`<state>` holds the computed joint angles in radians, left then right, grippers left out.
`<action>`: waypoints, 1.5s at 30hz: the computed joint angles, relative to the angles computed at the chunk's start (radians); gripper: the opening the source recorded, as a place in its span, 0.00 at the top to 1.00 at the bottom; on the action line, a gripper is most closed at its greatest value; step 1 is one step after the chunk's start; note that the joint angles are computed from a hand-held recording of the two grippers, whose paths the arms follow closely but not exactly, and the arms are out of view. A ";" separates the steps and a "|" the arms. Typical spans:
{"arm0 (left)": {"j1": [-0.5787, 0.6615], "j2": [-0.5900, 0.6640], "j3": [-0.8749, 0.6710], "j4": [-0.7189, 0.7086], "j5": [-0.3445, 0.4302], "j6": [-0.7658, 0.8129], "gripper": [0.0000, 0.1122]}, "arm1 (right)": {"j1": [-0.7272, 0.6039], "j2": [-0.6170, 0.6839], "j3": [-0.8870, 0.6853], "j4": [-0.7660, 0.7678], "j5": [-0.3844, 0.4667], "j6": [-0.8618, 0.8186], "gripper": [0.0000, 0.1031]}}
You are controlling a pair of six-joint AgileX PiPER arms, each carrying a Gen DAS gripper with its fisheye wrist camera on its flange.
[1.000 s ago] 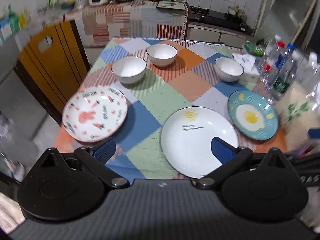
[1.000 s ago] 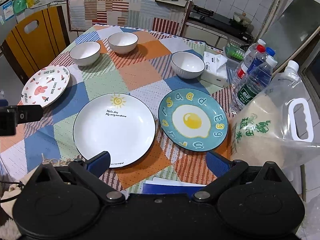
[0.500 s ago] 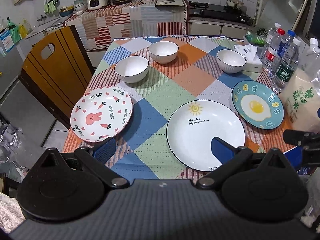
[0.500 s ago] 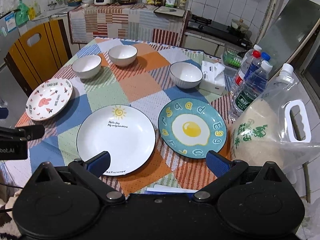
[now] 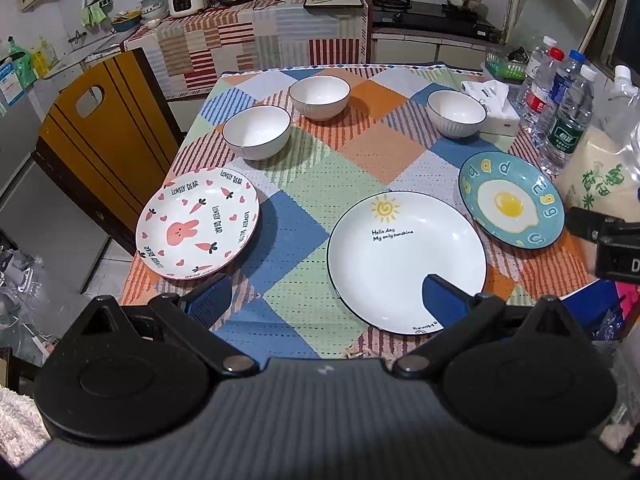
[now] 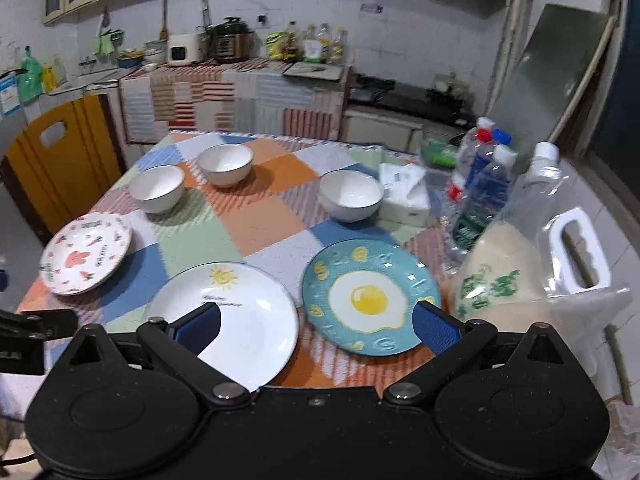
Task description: Organize plates and bowls
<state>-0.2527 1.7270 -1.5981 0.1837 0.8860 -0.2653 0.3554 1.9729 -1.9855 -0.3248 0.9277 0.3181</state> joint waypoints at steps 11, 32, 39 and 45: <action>-0.033 -0.013 0.036 0.048 -0.034 -0.019 0.08 | -0.047 0.046 -0.084 0.167 0.130 -0.080 0.00; -0.038 -0.017 0.033 0.060 -0.051 -0.042 0.08 | -0.051 0.016 -0.020 0.182 0.083 -0.050 0.00; -0.036 -0.033 0.065 0.065 -0.162 0.035 0.08 | -0.099 0.018 0.037 0.296 -0.032 -0.268 0.01; 0.078 0.091 0.001 -0.250 -0.197 0.314 0.11 | -0.235 0.209 -0.134 0.566 0.093 -0.300 0.17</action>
